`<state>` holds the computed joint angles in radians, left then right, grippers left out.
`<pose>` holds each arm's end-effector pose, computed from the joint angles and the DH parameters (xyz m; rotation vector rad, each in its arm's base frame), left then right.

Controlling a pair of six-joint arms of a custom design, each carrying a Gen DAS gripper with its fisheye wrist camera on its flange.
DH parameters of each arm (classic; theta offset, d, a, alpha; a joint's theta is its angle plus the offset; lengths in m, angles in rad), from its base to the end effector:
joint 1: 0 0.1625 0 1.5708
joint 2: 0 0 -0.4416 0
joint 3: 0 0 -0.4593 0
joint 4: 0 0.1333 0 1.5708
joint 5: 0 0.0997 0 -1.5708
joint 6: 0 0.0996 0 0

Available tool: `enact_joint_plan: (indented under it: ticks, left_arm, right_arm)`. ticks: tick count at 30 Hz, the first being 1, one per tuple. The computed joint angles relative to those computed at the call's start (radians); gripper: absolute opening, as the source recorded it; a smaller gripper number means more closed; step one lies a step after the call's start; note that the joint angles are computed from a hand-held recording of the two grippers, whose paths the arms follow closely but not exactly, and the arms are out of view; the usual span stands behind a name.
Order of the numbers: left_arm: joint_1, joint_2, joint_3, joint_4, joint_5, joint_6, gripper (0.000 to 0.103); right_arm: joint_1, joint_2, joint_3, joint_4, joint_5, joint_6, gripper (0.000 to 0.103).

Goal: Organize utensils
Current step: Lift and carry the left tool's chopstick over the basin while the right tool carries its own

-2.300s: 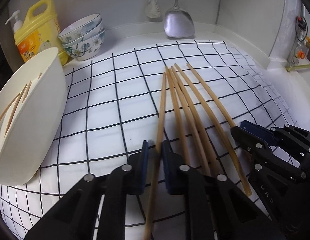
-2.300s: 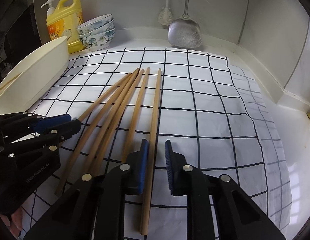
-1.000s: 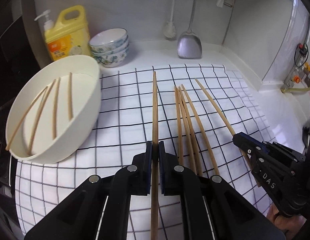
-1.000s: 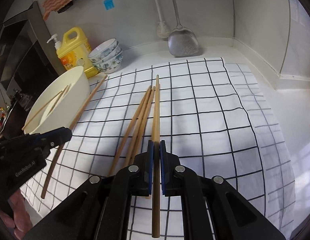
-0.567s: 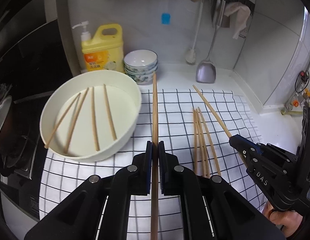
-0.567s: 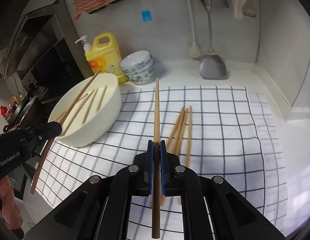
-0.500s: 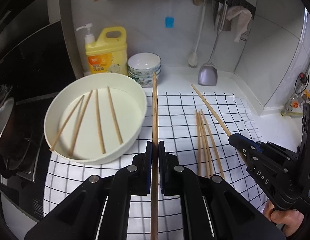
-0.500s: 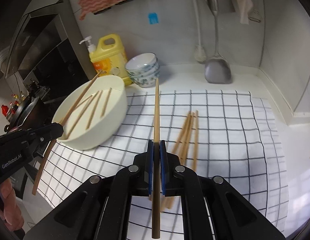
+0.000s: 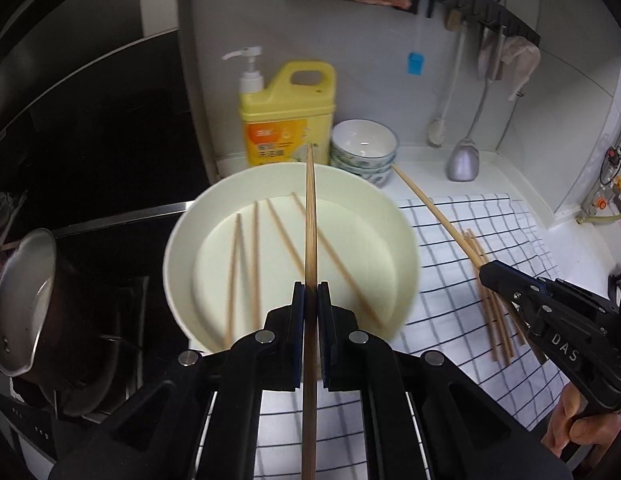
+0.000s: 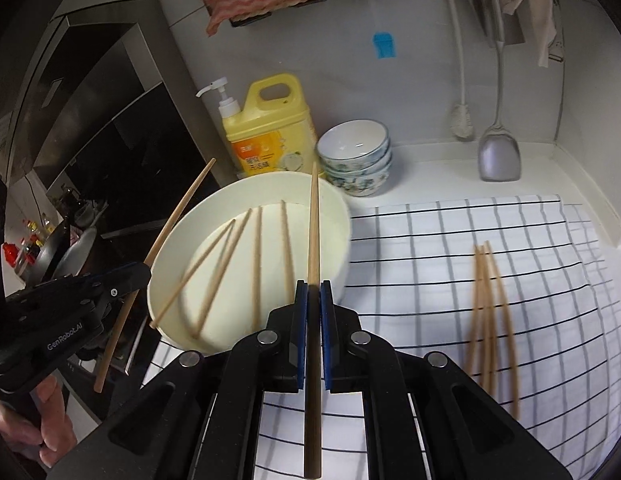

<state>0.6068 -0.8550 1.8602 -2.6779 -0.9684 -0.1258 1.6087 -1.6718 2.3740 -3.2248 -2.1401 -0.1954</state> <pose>-0.4204 -0.5228 0.0364 1.0308 2.4161 -0.5374 0.0959 -0.4290 0.3377 -0.0763 -2.3080 1.1207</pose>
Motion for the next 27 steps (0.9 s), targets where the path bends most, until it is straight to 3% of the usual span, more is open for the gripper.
enact_joint_plan:
  ticks: [4, 11, 15, 27]
  left_arm:
    - [0.049, 0.002, -0.027, 0.017, -0.004, 0.007, 0.007]
    - [0.105, 0.033, -0.075, 0.030, 0.024, -0.043, 0.007]
    - [0.126, 0.056, -0.111, 0.072, -0.003, -0.069, 0.007]
    - [0.159, 0.143, -0.189, 0.177, 0.013, -0.124, 0.007]
  right_arm:
    - [0.016, 0.089, -0.048, 0.002, 0.003, 0.026, 0.006]
    - [-0.016, 0.177, -0.121, 0.041, 0.077, 0.021, 0.006]
    - [-0.037, 0.209, -0.164, 0.090, 0.106, 0.011, 0.006]
    - [-0.091, 0.277, -0.259, 0.195, 0.134, -0.014, 0.006]
